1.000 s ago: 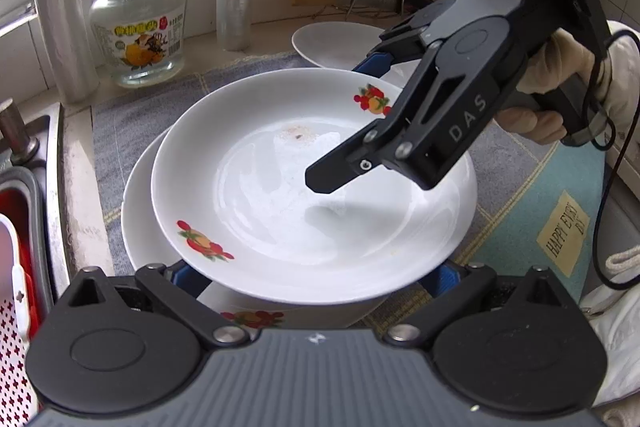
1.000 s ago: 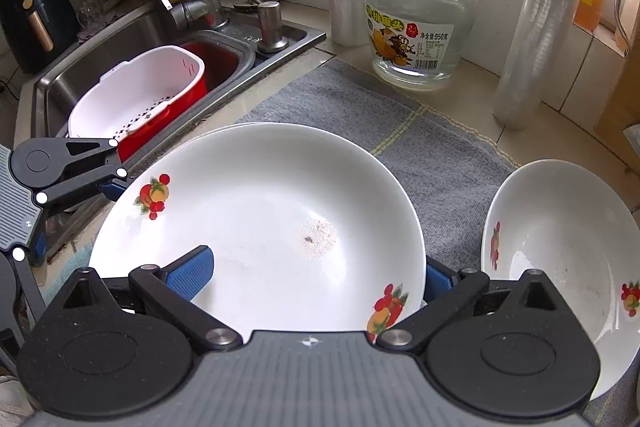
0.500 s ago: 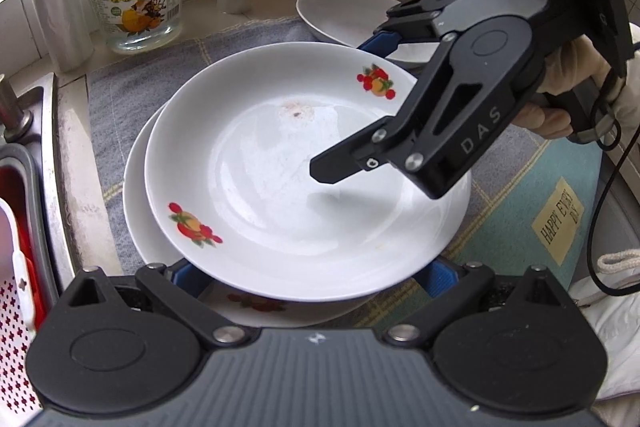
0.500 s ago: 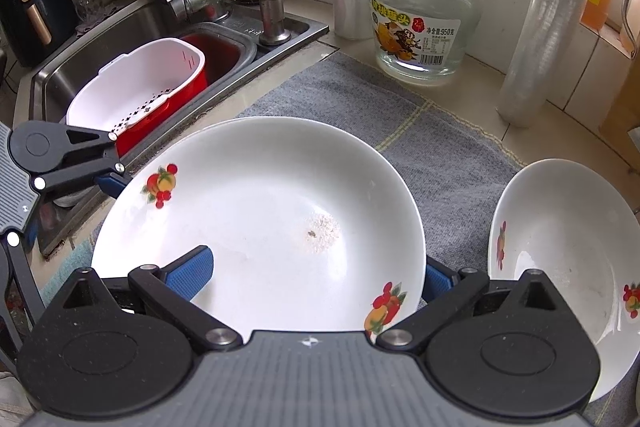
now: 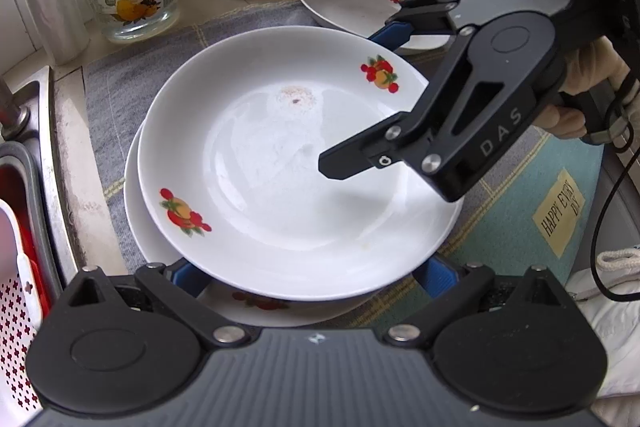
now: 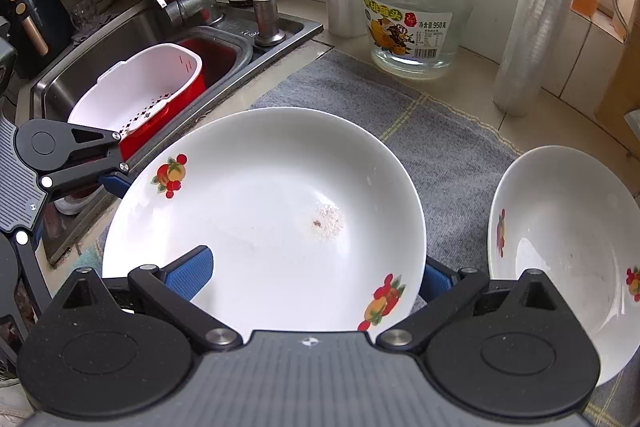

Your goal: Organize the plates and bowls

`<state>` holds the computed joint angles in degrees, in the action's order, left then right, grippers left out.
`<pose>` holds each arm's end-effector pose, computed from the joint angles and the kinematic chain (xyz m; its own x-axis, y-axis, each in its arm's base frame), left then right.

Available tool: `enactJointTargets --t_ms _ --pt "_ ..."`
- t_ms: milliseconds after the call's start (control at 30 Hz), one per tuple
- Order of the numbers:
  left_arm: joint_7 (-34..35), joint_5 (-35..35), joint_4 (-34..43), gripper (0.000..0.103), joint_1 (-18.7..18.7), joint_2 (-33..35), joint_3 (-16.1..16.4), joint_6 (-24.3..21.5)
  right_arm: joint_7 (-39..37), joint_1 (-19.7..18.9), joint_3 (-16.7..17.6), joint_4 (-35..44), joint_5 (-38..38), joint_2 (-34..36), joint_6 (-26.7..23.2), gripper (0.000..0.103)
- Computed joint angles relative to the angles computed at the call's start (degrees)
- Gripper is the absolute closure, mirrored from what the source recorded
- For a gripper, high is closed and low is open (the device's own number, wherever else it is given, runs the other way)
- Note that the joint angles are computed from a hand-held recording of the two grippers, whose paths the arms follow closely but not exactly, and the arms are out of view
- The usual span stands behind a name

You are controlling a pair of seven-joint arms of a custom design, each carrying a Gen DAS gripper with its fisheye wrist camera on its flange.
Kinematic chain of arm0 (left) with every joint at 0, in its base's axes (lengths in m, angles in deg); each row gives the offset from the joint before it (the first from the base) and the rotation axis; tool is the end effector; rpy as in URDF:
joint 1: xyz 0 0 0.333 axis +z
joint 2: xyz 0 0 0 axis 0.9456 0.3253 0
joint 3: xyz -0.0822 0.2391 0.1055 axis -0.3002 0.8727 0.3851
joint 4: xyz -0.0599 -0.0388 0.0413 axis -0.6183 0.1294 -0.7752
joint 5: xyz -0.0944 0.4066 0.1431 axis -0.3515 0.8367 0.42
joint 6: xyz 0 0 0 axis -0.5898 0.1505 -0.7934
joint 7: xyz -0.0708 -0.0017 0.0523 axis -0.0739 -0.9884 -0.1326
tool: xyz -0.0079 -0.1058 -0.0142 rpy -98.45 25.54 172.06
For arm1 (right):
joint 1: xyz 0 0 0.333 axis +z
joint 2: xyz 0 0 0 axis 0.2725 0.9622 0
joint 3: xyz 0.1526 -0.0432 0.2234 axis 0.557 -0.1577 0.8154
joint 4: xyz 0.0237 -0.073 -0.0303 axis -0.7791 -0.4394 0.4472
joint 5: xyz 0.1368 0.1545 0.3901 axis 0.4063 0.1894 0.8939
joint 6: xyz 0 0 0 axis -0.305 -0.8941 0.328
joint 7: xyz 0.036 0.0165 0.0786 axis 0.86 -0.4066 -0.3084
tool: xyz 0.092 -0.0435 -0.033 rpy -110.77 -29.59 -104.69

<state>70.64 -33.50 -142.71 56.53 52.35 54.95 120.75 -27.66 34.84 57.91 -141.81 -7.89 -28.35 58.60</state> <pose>0.4863 -0.1284 0.3172 -0.5423 -0.8250 0.1590 -0.7818 0.4261 -0.4552 0.5715 0.2715 0.3346 0.6819 -0.7123 -0.1665 -0.6878 -0.5469 -0.4773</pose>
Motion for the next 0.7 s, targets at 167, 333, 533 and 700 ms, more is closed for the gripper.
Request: enactJointTargets --t_ms 167,333,533,700 --pt "-1.6 0.2 1.0 0.002 0.6 0.0 0.1 -2.7 -0.2 -0.2 -0.1 -0.4 1.1 -0.7 -0.8 0.000" --pt "-1.3 0.1 1.4 0.002 0.9 0.4 -0.1 -3.2 -0.3 -0.4 -0.3 -0.6 2.4 -1.3 -1.7 0.000" --pt "-1.1 -0.1 1.0 0.001 1.2 -0.1 -0.3 -3.5 -1.0 -1.0 -0.7 -1.4 5.8 -2.8 -3.6 0.000" --pt "-1.6 0.3 0.9 0.001 1.1 0.0 -0.3 -3.3 -1.5 -1.0 -1.1 -2.8 7.2 -4.4 -3.8 0.000"
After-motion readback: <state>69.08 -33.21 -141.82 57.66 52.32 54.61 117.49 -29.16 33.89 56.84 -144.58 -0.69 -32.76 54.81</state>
